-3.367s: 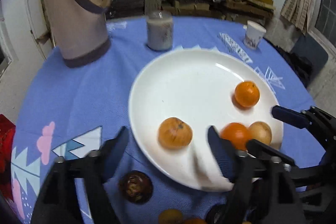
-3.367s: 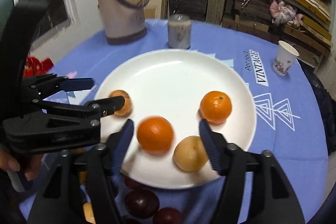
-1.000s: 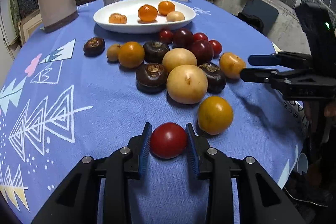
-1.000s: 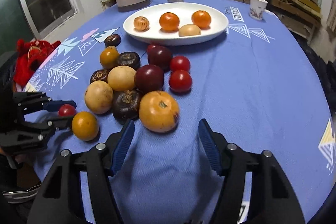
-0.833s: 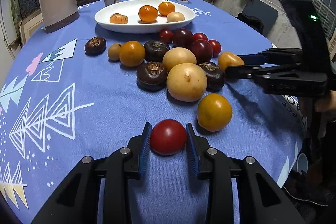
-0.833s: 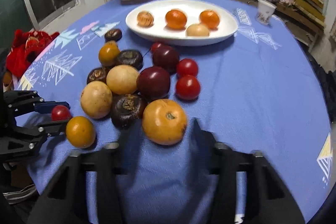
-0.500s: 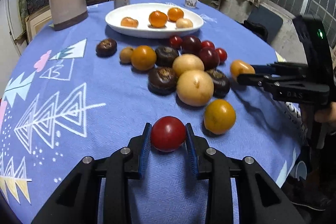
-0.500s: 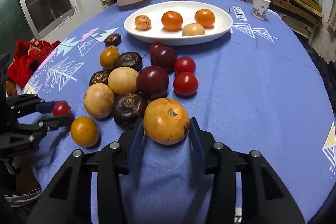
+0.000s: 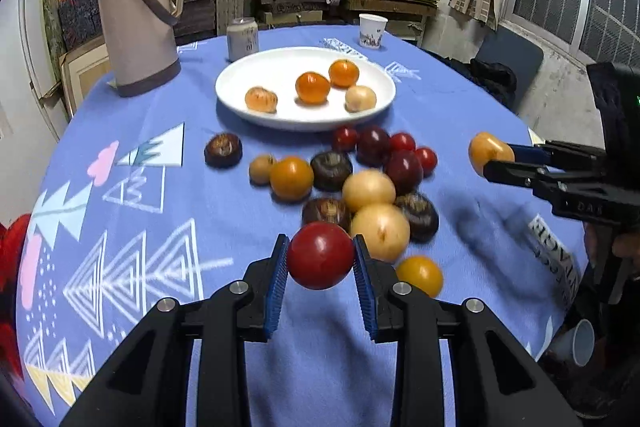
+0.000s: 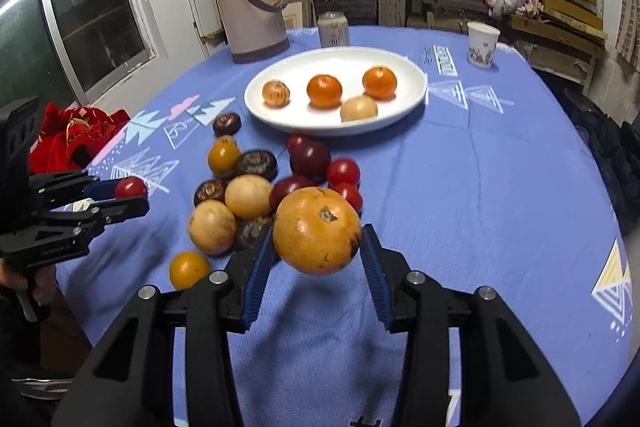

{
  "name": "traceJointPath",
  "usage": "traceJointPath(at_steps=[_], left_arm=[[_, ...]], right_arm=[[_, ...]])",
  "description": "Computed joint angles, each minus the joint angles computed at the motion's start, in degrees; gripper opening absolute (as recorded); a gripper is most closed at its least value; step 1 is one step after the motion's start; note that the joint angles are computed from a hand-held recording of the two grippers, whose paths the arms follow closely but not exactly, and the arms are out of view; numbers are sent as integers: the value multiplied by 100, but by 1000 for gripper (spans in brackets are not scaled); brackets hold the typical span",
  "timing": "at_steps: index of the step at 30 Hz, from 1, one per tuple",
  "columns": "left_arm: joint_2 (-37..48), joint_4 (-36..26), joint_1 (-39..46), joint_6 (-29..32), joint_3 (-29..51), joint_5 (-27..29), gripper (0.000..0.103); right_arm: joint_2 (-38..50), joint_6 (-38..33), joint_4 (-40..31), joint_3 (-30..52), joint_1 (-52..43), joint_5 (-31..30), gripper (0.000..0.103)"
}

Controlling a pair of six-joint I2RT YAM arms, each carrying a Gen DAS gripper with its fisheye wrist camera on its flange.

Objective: Organize fruits
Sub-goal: 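Carry both fruits onto the white plate and open both grippers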

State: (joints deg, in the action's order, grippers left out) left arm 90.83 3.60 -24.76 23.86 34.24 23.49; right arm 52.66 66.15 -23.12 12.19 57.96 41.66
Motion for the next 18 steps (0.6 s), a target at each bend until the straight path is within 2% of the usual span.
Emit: traceJointPath(at_steps=[4, 9, 14, 18], left_arm=[[341, -63, -246, -202, 654, -146, 32], [1075, -432, -443, -661, 1830, -289, 32], [1747, -767, -654, -882, 2806, -507, 32], [2503, -1134, -830, -1115, 3762, -666, 32]], right_arm=[[-379, -1075, 126, 109, -916, -329, 43], [-384, -2534, 878, 245, -2355, -1156, 43], [568, -3553, 1949, 556, -3610, -2163, 43], [1798, -4070, 2733, 1023, -4442, -2844, 43]])
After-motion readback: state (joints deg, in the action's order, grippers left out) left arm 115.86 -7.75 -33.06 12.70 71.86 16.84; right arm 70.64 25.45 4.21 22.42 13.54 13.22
